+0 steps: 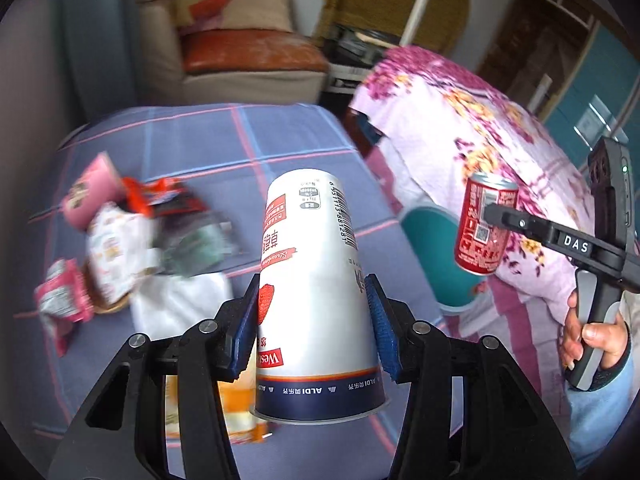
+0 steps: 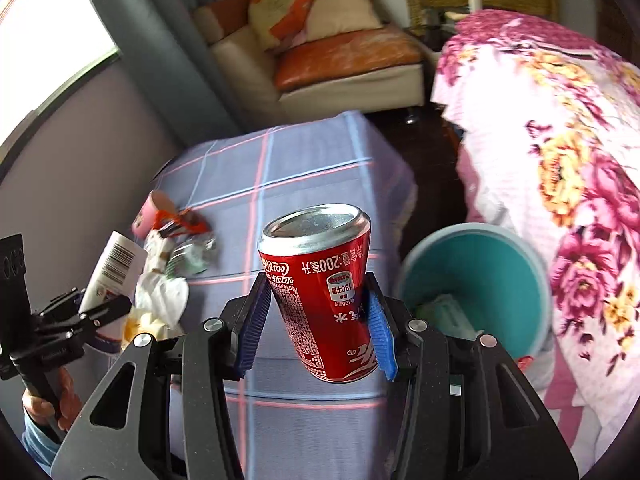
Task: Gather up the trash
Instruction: 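Carry the paper cup to the bucket while the right gripper carries the red cola can there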
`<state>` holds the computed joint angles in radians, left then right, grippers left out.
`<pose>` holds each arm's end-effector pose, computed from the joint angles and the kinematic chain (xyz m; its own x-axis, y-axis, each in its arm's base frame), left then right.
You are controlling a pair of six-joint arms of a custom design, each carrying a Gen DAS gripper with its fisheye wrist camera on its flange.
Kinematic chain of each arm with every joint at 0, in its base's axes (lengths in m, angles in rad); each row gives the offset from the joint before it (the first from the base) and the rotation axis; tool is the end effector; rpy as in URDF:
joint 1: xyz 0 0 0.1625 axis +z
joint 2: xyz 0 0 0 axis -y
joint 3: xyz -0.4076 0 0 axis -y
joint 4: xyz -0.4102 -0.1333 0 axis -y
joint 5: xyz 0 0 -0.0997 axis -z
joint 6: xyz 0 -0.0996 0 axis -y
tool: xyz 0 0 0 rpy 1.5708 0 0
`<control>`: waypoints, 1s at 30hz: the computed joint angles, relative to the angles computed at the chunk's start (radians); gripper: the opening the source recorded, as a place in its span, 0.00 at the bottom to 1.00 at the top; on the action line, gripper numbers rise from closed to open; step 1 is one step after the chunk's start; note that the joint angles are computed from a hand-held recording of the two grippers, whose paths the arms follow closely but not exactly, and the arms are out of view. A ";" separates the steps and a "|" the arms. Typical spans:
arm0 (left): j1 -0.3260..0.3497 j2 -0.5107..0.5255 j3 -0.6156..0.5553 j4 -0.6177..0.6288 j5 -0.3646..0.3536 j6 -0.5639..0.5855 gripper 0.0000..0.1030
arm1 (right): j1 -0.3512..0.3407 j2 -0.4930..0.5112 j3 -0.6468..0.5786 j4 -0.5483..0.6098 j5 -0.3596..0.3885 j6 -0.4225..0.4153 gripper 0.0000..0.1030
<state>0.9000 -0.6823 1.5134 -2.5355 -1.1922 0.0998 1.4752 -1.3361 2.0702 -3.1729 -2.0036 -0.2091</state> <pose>-0.3044 -0.6572 0.0381 -0.6933 0.6137 -0.3778 0.6886 0.7188 -0.0960 0.0403 -0.5391 0.3018 -0.8669 0.2628 0.4236 -0.1209 0.7135 -0.6901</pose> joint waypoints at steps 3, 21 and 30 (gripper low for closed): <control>-0.027 0.075 -0.057 0.041 -0.030 0.013 0.50 | -0.047 -0.056 0.041 -0.033 0.020 0.012 0.43; -0.114 0.387 -0.336 0.235 -0.059 0.042 0.50 | -0.283 -0.197 0.120 -0.048 0.156 0.051 0.43; -0.109 0.462 -0.434 0.304 -0.067 0.034 0.49 | -0.330 -0.186 0.103 -0.017 0.180 0.079 0.43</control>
<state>0.7906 -0.2199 1.0793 -2.2314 -1.2595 0.1339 1.1450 -1.5217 2.1736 -3.1897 -1.8237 -0.1300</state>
